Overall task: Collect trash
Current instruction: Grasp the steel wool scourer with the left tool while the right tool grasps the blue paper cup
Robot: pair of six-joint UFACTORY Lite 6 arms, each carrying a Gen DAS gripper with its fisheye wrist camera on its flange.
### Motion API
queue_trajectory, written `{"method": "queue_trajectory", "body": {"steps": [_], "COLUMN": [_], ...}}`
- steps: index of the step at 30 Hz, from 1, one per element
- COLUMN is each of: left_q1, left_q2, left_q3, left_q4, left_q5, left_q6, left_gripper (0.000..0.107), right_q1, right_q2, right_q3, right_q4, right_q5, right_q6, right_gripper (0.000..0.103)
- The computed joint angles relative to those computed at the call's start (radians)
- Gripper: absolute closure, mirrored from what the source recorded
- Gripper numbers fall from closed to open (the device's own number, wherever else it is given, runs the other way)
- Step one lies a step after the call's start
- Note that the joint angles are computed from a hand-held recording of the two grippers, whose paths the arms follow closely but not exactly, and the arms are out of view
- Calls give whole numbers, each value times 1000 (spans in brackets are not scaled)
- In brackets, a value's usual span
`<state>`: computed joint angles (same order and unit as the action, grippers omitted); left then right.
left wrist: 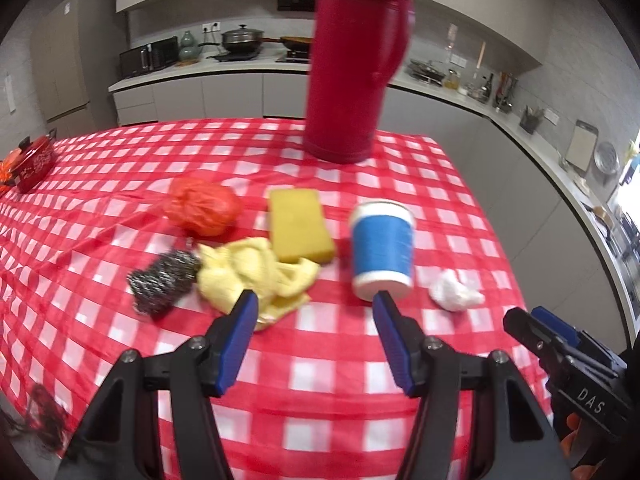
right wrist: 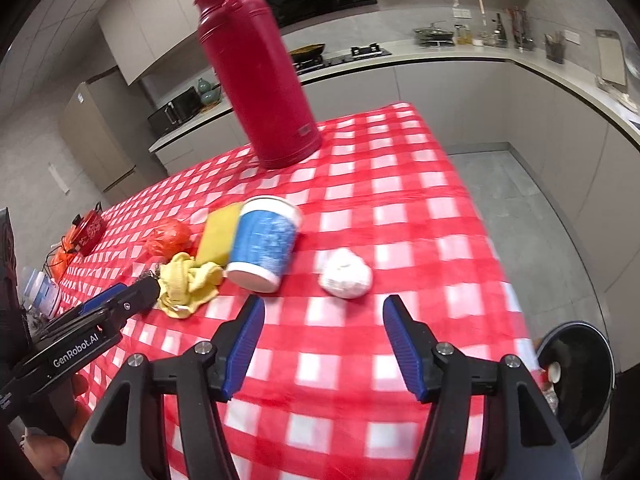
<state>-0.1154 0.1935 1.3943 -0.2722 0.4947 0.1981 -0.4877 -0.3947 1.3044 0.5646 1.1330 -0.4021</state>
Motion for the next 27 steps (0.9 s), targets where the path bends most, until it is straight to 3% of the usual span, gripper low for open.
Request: {"method": "queue_trajectory", "body": {"steps": [7, 12, 27], "left_q1": [119, 183, 312], "left_q2": [74, 140, 353], "left_q3": [75, 144, 362], "left_q4": [-126, -183, -202], "left_q5": [42, 75, 130], "left_q6": [173, 257, 330], "left_gripper": [46, 46, 46], "right_q1": [292, 406, 550], "right_q2": [48, 95, 297], "right_q3": [14, 49, 159], "right_q4": [-165, -251, -408], "right_q5": [-135, -184, -275], "right_q6": [257, 378, 583], "right_gripper": [39, 36, 34]}}
